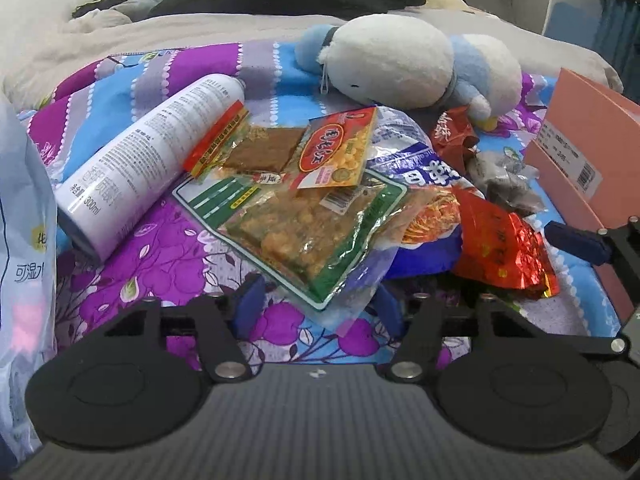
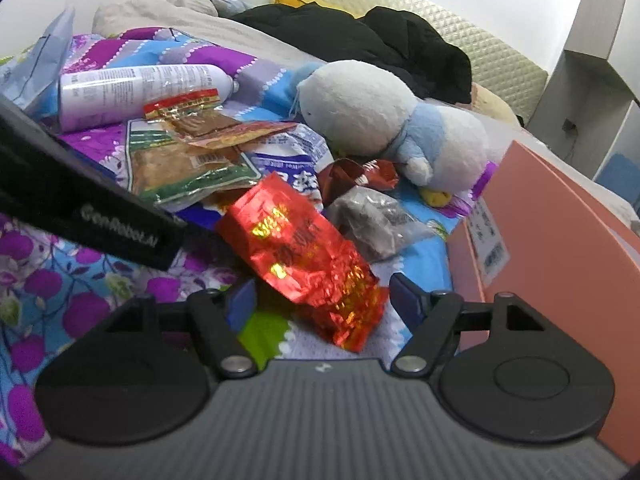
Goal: Organize snacks
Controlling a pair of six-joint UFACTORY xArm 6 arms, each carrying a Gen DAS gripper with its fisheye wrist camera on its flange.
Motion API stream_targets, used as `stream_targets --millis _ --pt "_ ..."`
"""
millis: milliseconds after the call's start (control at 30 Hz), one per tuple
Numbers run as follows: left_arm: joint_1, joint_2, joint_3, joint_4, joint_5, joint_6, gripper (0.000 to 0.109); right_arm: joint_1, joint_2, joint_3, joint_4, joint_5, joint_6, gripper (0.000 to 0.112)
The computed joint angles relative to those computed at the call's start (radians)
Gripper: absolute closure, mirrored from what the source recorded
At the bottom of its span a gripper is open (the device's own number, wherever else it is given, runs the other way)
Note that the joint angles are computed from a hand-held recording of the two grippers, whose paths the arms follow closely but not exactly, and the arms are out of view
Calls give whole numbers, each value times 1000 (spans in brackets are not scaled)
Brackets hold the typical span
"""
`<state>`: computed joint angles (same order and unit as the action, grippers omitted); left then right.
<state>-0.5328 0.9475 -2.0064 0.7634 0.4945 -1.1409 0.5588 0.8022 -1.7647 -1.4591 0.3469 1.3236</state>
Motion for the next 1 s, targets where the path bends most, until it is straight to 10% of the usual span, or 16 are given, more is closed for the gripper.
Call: stream_targets --millis 167,667,1000 --pt "8 -22 30 29 -7 -51 74 -9 8 -13 59 -28 -45 48" --pt "9 -218 298 184 -100 -282 97 27 -137 163 52 5 -40 89" --pt "-30 -387 508 309 -117 -477 104 62 -292 349 -15 19 34 90"
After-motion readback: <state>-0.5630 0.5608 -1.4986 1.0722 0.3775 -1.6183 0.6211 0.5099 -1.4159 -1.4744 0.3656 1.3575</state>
